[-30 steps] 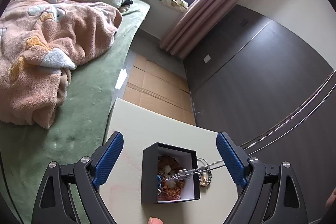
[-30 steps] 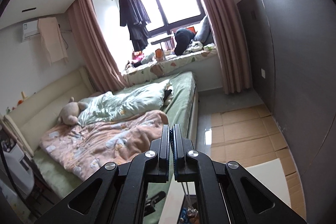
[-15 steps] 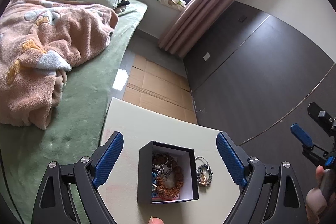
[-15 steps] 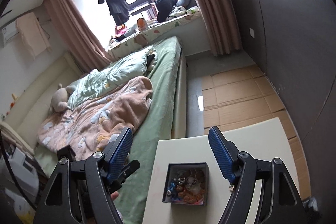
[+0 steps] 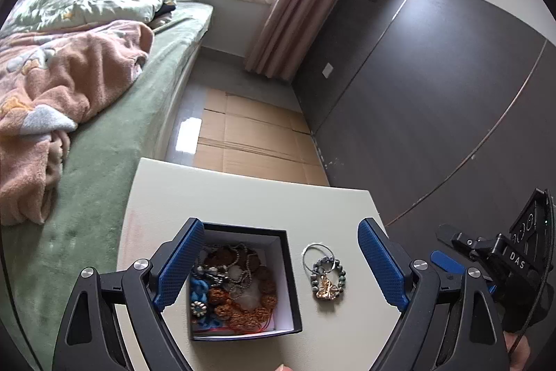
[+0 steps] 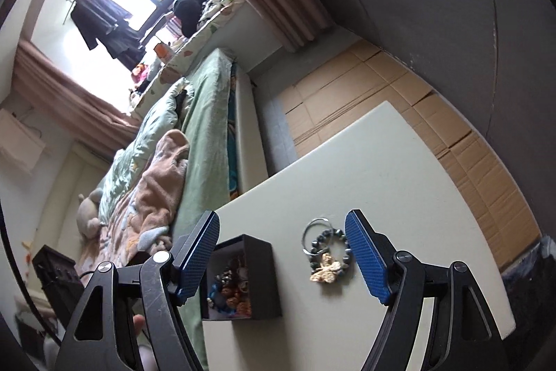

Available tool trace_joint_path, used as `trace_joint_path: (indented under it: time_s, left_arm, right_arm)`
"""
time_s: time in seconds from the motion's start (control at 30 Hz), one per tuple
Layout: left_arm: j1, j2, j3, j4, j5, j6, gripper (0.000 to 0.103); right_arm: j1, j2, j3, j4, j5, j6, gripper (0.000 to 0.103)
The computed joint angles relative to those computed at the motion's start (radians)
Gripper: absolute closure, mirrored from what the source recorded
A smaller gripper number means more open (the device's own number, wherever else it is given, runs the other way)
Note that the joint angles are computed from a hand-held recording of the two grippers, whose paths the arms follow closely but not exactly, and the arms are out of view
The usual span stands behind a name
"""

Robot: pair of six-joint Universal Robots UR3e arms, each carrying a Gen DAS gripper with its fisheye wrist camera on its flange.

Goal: Organize jewelry
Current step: 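Carry the silver chain bracelet with the right tool toward the box, then grasp the gold butterfly charm and silver ring with the left tool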

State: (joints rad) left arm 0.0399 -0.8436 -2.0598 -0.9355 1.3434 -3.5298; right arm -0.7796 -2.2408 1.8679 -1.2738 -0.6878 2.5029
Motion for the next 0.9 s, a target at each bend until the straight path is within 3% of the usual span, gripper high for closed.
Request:
trace_joint_path:
  time_s: [0.1,0.2,0.37,0.4,0.47,0.53,0.9]
  left_arm:
    - [-0.172,-0.165,0.042,0.119,0.121,-0.059,0.013]
    - [-0.28,-0.294,0.101,0.16,0.189,-0.081,0.016]
    - [-0.388,-0.444,0.191,0.158,0.258,-0.047,0.037]
    - [-0.396,-0.463,0.197,0.152,0.251,-0.036,0.04]
    - [-0.392,-0.494,0.21,0.127,0.214,-0.005,0.061]
    - [-0.388,-0.52,0.222,0.109,0.183,0.018,0.068]
    - [-0.519,-0.741,0.353,0.064,0.298,0.12,0.068]
  right_arm:
    - [-0.032,0.028,0.013,0.001,-0.061,-0.013,0.028]
    - [-0.048,0.08,0.012,0.0,-0.089,-0.036,0.028]
    - [-0.092,0.114,0.006,0.005,-0.095,-0.06,0.028]
    - [-0.101,0.123,-0.002,0.015,-0.092,-0.07,0.028]
    - [-0.115,0.136,-0.013,0.031,-0.086,-0.081,0.028]
    - [-0.126,0.148,-0.019,0.031,-0.085,-0.085,0.028]
    - [-0.193,0.21,-0.058,0.076,-0.06,-0.104,0.028]
